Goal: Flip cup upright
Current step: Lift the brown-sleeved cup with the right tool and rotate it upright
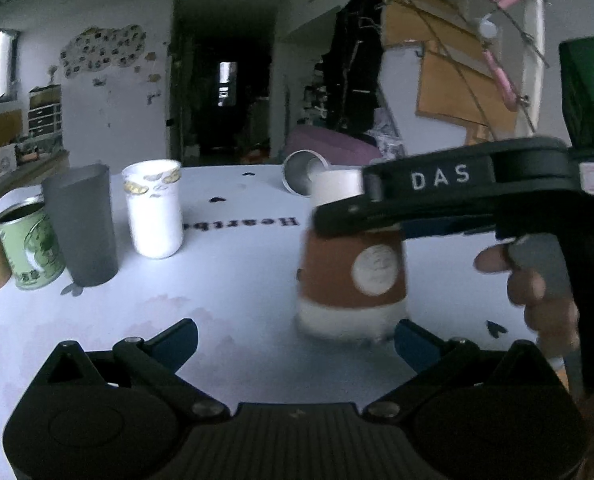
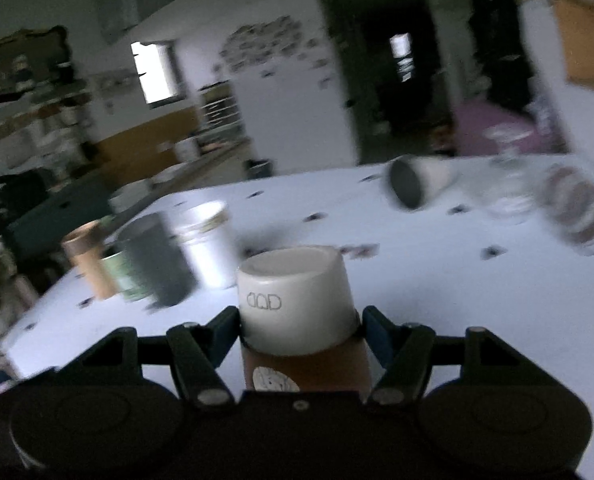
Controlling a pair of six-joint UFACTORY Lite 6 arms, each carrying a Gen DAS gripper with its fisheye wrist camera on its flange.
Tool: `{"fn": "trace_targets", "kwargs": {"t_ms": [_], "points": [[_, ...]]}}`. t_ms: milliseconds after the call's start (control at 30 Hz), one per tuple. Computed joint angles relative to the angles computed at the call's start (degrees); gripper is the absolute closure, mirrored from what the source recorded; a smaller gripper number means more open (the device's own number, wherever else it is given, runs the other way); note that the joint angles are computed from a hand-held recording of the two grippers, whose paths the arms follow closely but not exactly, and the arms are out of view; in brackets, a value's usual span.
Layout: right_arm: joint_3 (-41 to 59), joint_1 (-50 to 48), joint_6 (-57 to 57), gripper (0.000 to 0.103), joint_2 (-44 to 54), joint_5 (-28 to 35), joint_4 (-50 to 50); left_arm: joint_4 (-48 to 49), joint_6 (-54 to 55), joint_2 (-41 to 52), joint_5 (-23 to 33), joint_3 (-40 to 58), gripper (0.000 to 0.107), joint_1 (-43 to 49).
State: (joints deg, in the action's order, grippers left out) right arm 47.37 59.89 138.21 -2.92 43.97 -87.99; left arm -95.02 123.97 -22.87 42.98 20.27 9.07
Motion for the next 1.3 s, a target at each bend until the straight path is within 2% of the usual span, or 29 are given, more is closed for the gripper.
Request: {"fn": "trace_targets", "kwargs": {"t_ms": [133,233,400,633,800,933,1000,1167,1300], "points": [[3.9,-0.4,4.7,0.035,4.5,-5.6,-5.1,-2.8,3.0,4.4,0.4,1.1,0.004,1.5],[5.4,0.8,7.7,0.035,6.7,-7.3,-7.2,-3.5,5.4,7.3,0.0,1.8,0.004,3.0],[0.8,5.1,9.4,0.036,2.7,-3.9,-5.9,-8.4,10.4,10.5,-3.3,1.9,0.004,2.5],[-8.0,9.7,12.5,0.037,-3.5,0.6,-1.4,-9.9,10.6,11.6,-4.7,2.6,0.004,4.3],[-11.1,11.1,14.9,0.037,-4.0,1.2,0.9,-0.7,-1.2,13.2,-3.0,6.4,0.004,7.9],[-12.3,10.4,17.6,0.037,-2.6,-1.3,0.2,14.0,-21.7,17.3,5.8,14.0,0.004,11.9],[-12.0,11.1,17.3,0.037,-1.7,-0.2,0.3,18.6,-29.3,18.9,9.9,17.6,0.005,11.8],[-9.7,12.3,14.4,0.037,1.0,2.1,1.9,22.6,-37.7,20.9,13.5,22.3,0.007,6.5],[-9.9,12.5,15.0,0.037,0.9,1.7,1.3,22.6,-43.5,26.9,15.5,26.6,0.01,1.8]]}}
